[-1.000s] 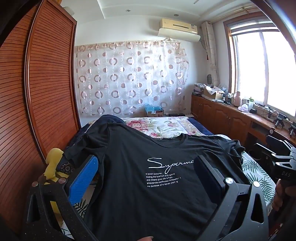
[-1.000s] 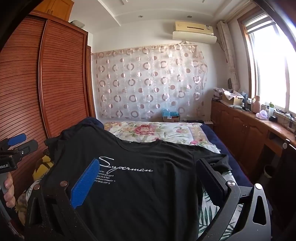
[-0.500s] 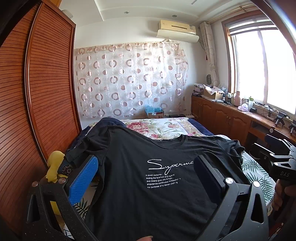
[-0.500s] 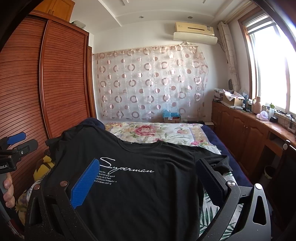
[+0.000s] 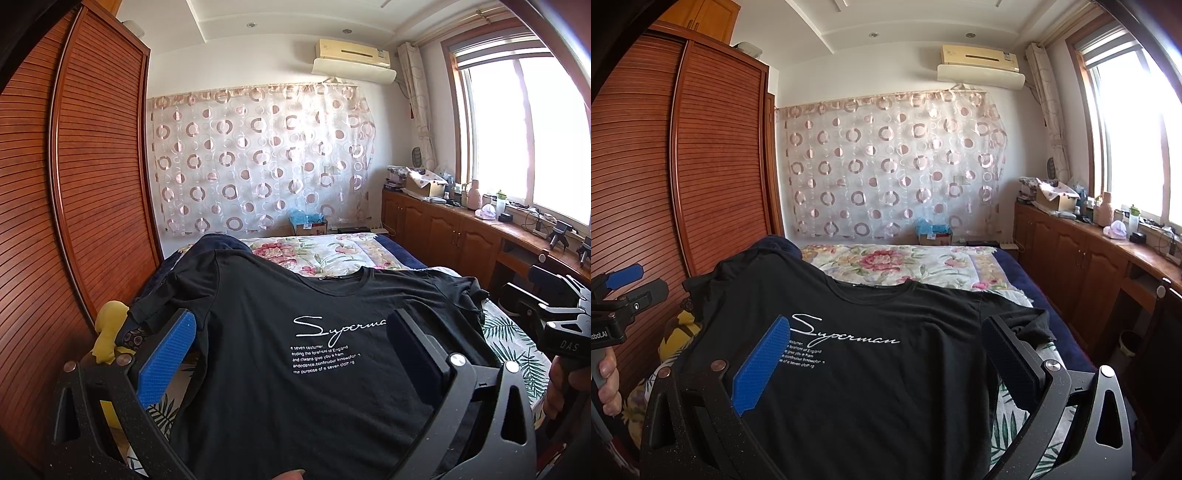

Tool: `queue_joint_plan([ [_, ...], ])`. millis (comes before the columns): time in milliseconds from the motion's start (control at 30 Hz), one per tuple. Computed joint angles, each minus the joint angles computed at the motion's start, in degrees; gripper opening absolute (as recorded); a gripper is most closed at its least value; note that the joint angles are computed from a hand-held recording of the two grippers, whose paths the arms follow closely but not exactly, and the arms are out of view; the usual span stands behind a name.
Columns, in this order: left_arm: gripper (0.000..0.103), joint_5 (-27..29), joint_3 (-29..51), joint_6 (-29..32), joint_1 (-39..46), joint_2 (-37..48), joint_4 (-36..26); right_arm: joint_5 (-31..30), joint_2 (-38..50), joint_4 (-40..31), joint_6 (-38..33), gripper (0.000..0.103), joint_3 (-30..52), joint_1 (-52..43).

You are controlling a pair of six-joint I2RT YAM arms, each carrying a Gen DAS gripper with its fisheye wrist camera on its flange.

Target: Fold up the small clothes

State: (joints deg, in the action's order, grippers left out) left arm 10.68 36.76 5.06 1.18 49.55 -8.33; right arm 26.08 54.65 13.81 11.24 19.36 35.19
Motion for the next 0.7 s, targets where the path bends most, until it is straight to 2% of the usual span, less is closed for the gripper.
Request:
queue_joint_plan([
  [700, 0.103, -0.83, 0.21, -0.07, -0.89, -0.6, -0.58, 0.29, -0.43, -0.43, 0.33, 0.103, -0.09, 0.59],
])
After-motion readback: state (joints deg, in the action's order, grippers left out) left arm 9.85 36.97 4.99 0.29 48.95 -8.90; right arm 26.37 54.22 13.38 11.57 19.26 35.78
